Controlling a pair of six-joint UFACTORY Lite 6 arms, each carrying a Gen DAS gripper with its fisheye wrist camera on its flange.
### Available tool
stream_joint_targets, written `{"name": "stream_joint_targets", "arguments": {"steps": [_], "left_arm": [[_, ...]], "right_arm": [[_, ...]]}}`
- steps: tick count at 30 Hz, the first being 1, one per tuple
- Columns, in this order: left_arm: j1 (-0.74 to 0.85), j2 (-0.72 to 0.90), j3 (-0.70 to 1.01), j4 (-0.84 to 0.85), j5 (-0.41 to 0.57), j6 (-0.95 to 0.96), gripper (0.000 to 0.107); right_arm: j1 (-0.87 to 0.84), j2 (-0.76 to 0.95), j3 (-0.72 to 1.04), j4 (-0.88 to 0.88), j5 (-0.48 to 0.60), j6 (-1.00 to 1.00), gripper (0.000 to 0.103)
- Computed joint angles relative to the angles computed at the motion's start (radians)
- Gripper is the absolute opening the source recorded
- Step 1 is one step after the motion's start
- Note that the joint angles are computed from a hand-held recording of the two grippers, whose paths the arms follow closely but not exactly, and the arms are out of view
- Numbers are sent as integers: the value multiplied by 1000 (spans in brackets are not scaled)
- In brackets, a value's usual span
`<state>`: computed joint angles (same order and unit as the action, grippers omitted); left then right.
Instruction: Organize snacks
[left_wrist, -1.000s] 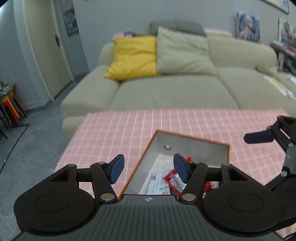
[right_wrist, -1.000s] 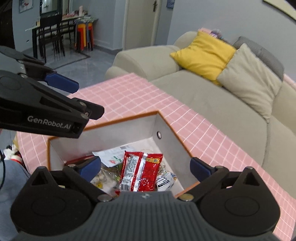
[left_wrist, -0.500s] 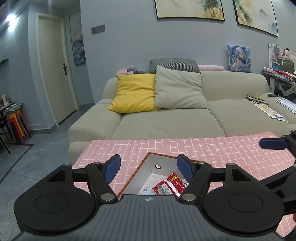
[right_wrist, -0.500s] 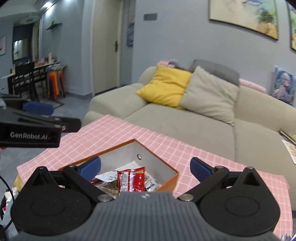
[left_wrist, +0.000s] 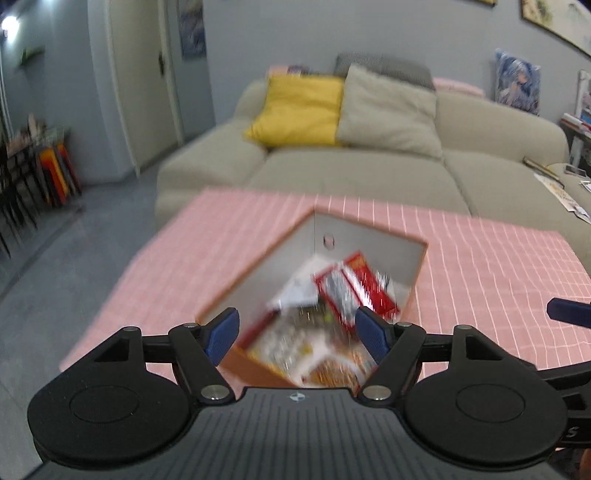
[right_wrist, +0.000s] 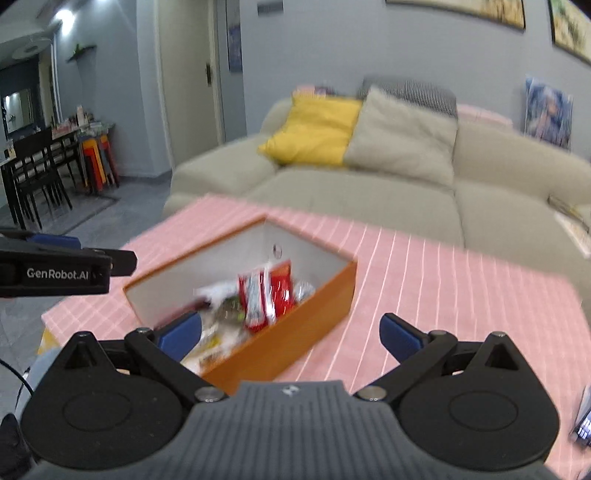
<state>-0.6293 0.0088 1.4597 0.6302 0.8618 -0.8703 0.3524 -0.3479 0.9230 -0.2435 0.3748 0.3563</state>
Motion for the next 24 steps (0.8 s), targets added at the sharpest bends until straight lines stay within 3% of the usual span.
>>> {"name": "stream_joint_targets", "arguments": {"steps": [11, 24], "left_arm": [[12, 6, -74, -66, 1, 27, 83], [9, 15, -53, -72, 20, 35, 83]], "right_arm": [[-15, 113, 10, 84, -29, -62, 99], [4, 101, 7, 20, -36, 15, 99]]}}
